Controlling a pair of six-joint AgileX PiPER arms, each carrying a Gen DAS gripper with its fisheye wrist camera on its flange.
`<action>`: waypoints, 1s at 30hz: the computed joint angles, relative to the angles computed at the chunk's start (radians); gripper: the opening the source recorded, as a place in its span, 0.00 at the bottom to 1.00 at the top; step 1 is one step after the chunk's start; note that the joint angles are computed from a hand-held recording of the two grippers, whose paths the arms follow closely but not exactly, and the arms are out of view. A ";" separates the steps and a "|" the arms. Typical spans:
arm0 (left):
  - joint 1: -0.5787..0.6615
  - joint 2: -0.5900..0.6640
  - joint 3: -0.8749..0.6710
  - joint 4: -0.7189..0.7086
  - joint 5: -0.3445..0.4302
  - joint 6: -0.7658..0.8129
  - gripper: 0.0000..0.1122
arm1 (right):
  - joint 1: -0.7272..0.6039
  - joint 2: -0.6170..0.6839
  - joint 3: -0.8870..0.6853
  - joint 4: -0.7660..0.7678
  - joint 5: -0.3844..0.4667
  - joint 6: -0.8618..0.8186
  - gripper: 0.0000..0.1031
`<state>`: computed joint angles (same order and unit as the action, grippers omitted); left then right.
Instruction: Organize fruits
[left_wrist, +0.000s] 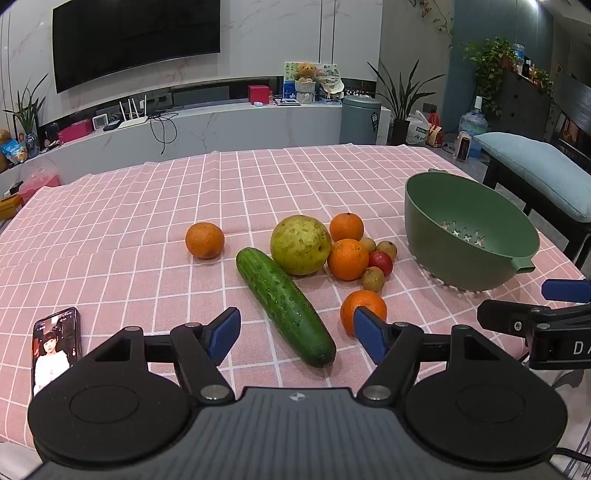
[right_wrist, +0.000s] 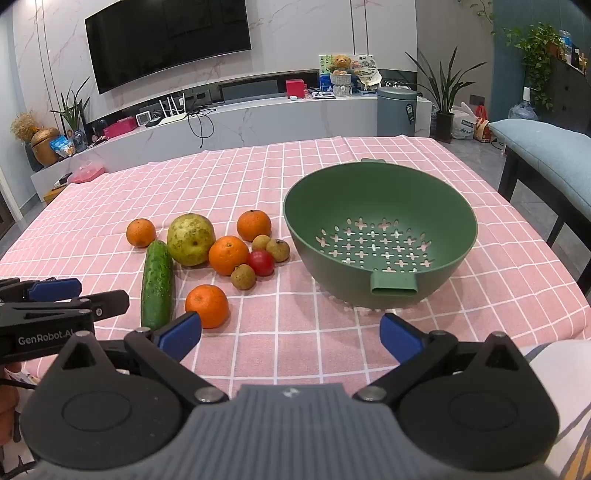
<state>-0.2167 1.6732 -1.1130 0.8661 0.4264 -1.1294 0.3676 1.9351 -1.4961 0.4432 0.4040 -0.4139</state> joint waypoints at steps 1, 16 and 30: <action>0.000 0.000 0.000 0.000 0.001 0.000 0.73 | 0.000 0.000 -0.001 -0.002 0.001 0.002 0.96; -0.002 0.000 0.000 0.002 0.001 -0.004 0.73 | 0.001 0.000 -0.003 -0.008 0.002 0.007 0.96; -0.003 0.001 0.000 0.006 0.002 -0.007 0.73 | 0.001 0.001 -0.004 -0.012 0.003 0.009 0.96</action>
<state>-0.2193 1.6743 -1.1130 0.8717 0.4281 -1.1367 0.3685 1.9357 -1.5002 0.4311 0.4068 -0.4045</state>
